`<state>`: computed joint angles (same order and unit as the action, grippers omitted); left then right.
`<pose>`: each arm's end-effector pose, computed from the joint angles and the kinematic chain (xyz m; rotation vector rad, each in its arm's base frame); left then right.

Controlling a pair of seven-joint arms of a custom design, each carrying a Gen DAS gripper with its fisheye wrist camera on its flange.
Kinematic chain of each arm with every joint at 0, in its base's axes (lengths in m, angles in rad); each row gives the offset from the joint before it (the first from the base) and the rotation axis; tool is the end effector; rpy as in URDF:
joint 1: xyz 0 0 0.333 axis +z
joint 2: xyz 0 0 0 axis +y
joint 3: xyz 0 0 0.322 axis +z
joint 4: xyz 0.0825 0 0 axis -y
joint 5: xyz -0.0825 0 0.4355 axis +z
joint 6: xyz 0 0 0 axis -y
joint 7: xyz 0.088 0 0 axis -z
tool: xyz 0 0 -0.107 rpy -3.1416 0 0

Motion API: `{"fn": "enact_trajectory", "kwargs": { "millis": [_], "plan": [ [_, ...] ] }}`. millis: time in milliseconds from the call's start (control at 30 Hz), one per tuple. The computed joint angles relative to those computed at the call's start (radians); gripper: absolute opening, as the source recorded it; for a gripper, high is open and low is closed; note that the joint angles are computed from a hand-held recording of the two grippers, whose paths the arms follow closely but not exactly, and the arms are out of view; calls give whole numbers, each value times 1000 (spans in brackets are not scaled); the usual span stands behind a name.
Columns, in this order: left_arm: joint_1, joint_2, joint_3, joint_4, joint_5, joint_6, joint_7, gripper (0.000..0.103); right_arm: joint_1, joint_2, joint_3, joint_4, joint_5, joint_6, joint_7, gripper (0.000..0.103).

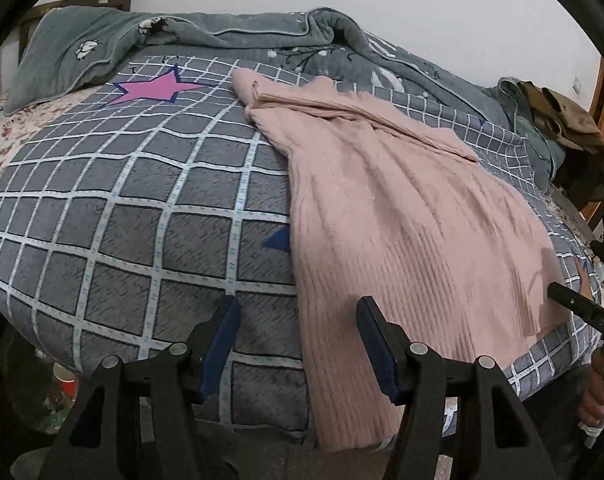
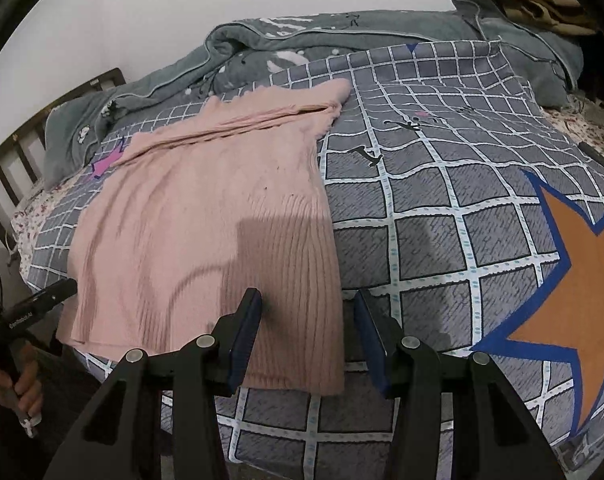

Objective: Fold small clothes

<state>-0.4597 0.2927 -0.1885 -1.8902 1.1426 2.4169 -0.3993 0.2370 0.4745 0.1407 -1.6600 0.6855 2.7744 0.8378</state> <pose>0.5550 -0.4062 0.3566 -2.1404 1.2236 -0.7652 0.7231 0.2413 0.3783 -2.0536 1.2094 -0.2630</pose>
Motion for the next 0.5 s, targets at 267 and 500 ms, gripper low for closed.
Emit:
{"fn": "enact_trajectory", "kwargs": {
  "millis": [267,500],
  "plan": [
    [-12,28,5,32,15,12,2,8,11,-1,10,-13,-31,28,-36,21],
    [5,-115,17,-136,246,110,-339,7,-129,-40,113,-23,262,-106,-256,8]
  ]
}}
